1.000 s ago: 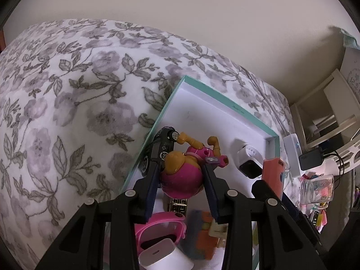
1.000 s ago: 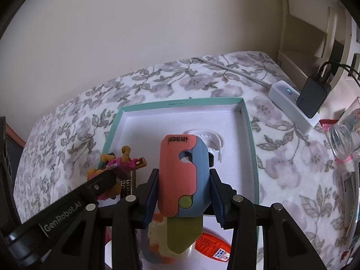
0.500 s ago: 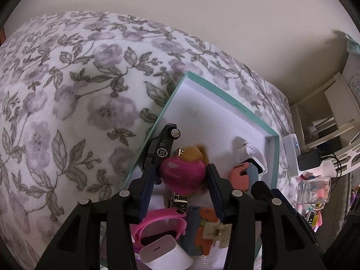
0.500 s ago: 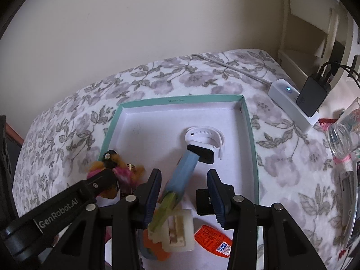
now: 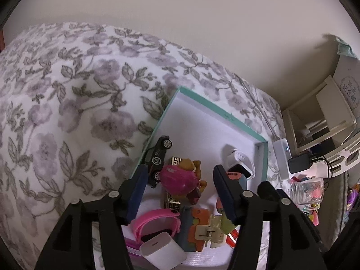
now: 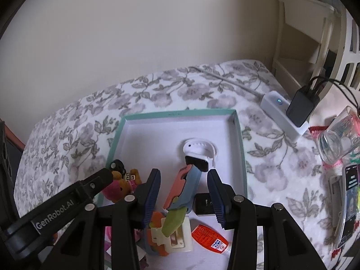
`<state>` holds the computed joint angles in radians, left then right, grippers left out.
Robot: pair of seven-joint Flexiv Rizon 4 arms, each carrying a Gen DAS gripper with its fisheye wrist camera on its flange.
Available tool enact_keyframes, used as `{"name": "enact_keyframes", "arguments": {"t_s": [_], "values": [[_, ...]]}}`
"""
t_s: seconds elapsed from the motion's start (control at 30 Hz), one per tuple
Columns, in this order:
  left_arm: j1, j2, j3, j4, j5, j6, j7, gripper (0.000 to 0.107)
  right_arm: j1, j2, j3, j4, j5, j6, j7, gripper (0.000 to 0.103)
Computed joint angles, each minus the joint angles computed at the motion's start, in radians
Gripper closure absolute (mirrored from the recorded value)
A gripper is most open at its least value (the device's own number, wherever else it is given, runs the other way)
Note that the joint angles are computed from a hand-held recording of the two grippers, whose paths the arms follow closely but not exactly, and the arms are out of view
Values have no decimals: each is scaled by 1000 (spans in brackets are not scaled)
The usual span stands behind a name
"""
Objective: Organize rigid objects
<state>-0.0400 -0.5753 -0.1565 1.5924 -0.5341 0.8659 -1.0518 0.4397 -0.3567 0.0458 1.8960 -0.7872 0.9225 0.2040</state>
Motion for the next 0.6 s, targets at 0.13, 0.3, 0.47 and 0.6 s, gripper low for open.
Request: {"name": "enact_keyframes", "arguments": {"t_s": [0.13,0.3,0.47,0.6], "values": [[-17,7,23,0,44,53,-11,43,1,3,-1,-1,-8,-6,5,56],[-49,3,76,-19,156,116,-69,41,-2,-3,4,-3,11,-7,-4,49],[-78,-15,136,-60,286,128,-160,26,-1,-8,3,-3,21,-6,-5,39],[-88,-26,166,-87,362,124,-224,24,0,-10,0,-3,25,-8,-3,30]]}}
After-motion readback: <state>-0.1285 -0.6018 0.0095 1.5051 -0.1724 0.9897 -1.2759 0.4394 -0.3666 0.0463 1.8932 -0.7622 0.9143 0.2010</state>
